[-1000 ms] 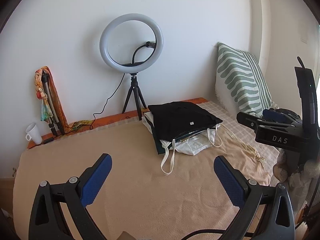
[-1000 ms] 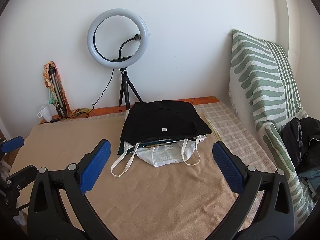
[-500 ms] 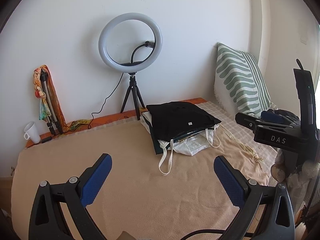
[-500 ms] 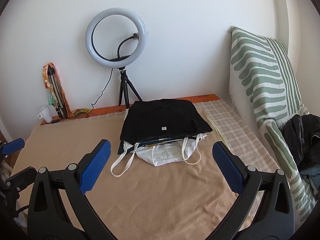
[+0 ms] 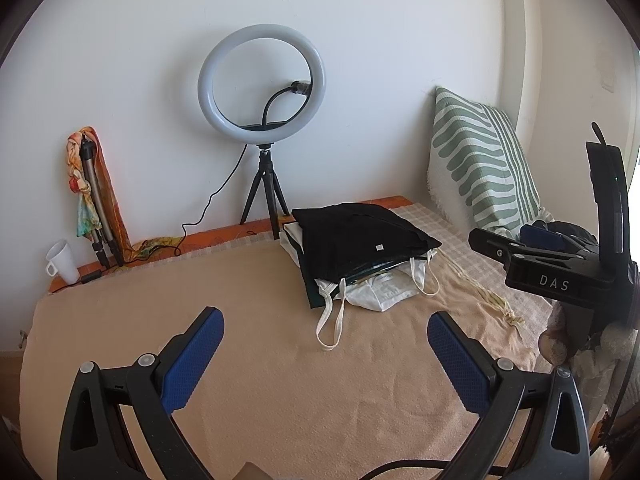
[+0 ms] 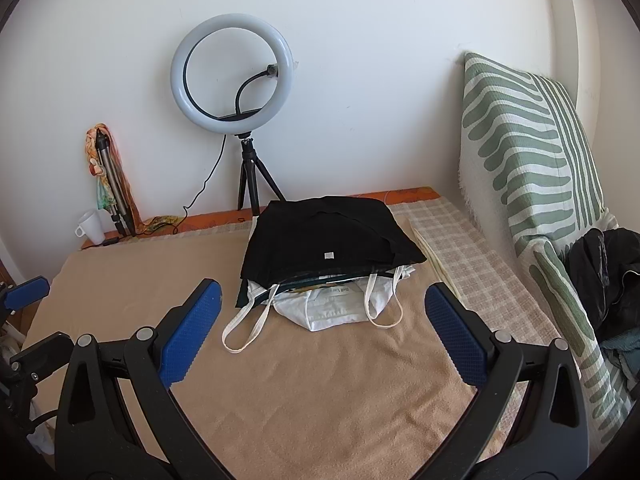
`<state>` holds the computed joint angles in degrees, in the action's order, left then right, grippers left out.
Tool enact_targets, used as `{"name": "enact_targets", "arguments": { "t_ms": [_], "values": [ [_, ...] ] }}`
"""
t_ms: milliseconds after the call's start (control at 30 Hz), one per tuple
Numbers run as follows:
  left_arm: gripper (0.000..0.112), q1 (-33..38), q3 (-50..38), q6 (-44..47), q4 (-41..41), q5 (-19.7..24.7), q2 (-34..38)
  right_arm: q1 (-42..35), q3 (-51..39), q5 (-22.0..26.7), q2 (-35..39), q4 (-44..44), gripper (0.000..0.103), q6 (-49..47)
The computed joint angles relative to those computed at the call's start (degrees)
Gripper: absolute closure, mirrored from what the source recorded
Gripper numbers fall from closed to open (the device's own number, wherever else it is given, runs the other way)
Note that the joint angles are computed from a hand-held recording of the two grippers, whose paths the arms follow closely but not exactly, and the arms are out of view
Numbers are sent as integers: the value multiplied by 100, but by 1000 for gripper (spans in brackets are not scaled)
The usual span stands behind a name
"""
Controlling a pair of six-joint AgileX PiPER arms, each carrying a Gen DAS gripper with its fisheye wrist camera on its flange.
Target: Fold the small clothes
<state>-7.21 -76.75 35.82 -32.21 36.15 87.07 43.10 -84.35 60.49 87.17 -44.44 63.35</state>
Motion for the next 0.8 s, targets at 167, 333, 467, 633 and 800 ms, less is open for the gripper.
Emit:
{"name": "enact_targets", "arguments": {
  "t_ms": [167,333,467,633,800],
  "values": [
    [10,-31,-19,-80,26,-18,10,-4,-1,-2,3,-1,0,10],
    [10,-57,-33,-139,54,-12,24,2,2,5,11,-3,0,26],
    [10,-71,-35,-154,51,-14,33,18,10,19,12,-11,0,57],
    [10,-80,-31,-151,39,-17,37,1,1,18,16,-5,0,34],
    [10,-81,-34,-173,52,-21,41,12,36,16,20,-8,0,82]
  ]
}}
